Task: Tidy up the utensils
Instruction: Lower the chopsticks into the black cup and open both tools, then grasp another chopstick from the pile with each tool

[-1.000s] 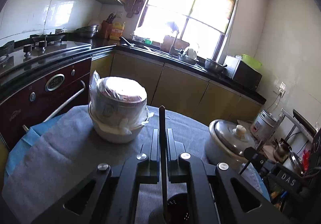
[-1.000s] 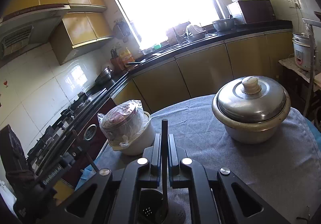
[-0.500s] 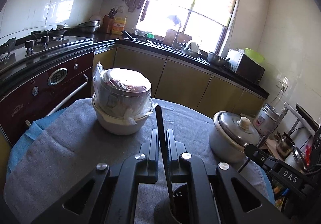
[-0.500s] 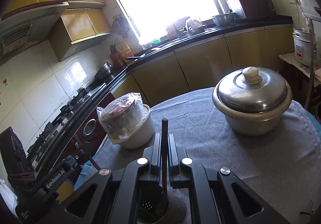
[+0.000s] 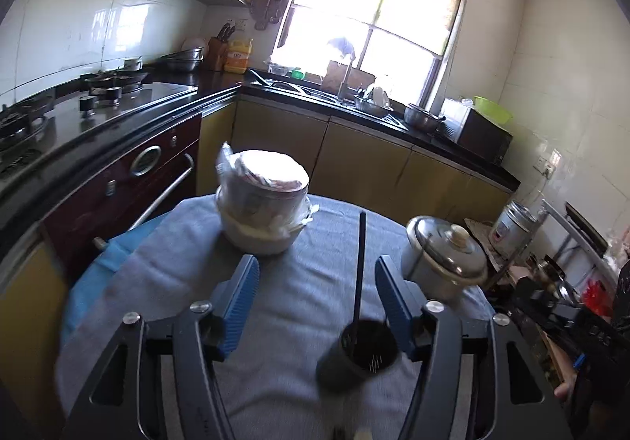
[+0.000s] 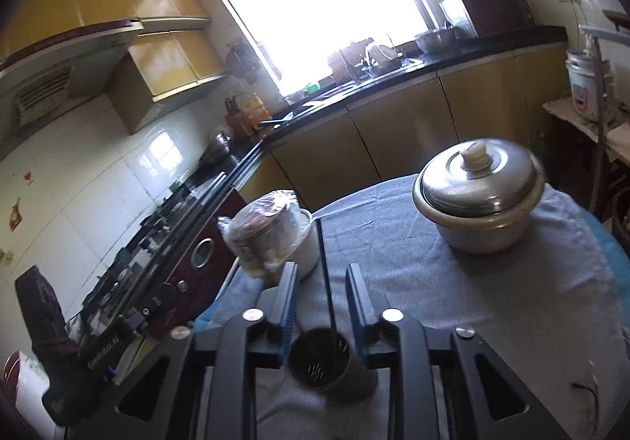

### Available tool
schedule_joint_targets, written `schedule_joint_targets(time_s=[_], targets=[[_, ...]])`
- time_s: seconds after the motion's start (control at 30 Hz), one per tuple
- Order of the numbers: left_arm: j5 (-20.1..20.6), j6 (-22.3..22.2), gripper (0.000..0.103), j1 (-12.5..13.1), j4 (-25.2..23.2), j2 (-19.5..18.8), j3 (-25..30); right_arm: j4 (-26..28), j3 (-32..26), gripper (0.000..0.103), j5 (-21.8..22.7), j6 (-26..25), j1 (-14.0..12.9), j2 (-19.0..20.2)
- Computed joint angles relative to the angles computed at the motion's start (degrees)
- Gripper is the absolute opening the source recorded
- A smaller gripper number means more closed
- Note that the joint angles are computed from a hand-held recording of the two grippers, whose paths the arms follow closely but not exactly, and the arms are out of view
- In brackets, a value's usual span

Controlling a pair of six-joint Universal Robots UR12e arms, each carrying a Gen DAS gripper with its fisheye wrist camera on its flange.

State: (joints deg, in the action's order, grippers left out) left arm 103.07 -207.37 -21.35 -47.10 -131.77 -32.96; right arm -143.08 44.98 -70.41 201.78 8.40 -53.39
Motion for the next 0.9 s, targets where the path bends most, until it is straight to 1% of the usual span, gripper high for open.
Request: schedule_joint_targets(time_s=[0.03, 0.07, 0.13, 0.2, 0.23, 0.3, 0.4, 0.53, 0.57, 0.63, 0.67, 0.7, 0.73, 0.77, 0.8, 0.83, 0.9], targets=[[0.09, 0.26, 0.068, -0.14, 1.27, 1.97, -3.17, -1.10, 2.84, 0.068, -0.28, 0.09, 0.03, -1.94], [0.59, 0.45, 0.071, -0.37, 2.29, 3.81, -6.15, -2.11, 5.27, 0.074, -0.79, 0.13, 0.10, -3.60], [0.83, 0.65, 0.073, -0.85, 3.71, 7.50, -12.08, -2.69, 10.15, 0.074, -0.64, -0.61, 0.16, -7.00], [-0.45, -0.05, 0.073, -1.11, 3.70, 10.60, -17.17, -3.69, 14.81, 0.074, 0.72, 0.24, -0.05, -9.87], [-1.27, -0.38, 0.073, -1.20, 3.31, 11.43, -18.60, -4.23, 17.72, 0.074, 1.75, 0.85, -0.25, -11.55], [-3.81, -0.14, 0.073, -1.36, 2.57, 12.99, -21.60, -3.71, 20.90, 0.074, 2.40, 0.64, -0.33, -13.38], [-5.59, 0.90, 0.073, -2.00, 0.40, 14.12, -24.48, -3.32, 26.09, 0.074, 4.01, 1.40, -0.53, -15.77], [-11.18, 1.97, 0.073, -1.87, -3.89, 13.82, -25.89, -1.81, 29.69, 0.073, 4.72, 0.86, -0.51, -16.89], [-12.62, 2.33, 0.070, -1.78, -5.25, 13.45, -25.70, -1.28, 29.90, 0.072, 4.74, 0.71, -0.55, -16.74], [-15.40, 3.61, 0.062, -1.62, -8.03, 12.27, -24.72, -0.34, 30.22, 0.068, 5.71, 0.60, -0.77, -16.51], [-16.39, 4.08, 0.057, -1.60, -9.71, 11.51, -23.89, 0.28, 30.31, 0.064, 6.06, 0.49, -0.89, -16.34], [-17.08, 4.46, 0.056, -1.60, -11.18, 10.93, -23.15, 0.87, 30.20, 0.062, 6.31, 0.30, -0.97, -16.07], [-18.32, 5.17, 0.055, -1.54, -12.70, 10.18, -22.20, 1.24, 30.01, 0.061, 6.61, 0.32, -1.10, -15.75], [-19.94, 6.01, 0.049, -1.42, -13.78, 9.38, -21.40, 1.57, 29.90, 0.061, 6.75, 0.45, -1.17, -15.48], [-20.83, 6.75, 0.046, -1.38, -15.22, 8.67, -20.49, 1.93, 29.84, 0.059, 6.94, 0.38, -1.17, -15.22], [-21.69, 7.55, 0.045, -1.26, -16.53, 8.07, -19.66, 2.86, 29.44, 0.058, 7.51, 0.00, -1.31, -14.74], [-23.05, 9.11, 0.037, -1.28, -18.94, 6.67, -17.93, 4.05, 28.89, 0.057, 8.24, -0.37, -1.49, -14.05]])
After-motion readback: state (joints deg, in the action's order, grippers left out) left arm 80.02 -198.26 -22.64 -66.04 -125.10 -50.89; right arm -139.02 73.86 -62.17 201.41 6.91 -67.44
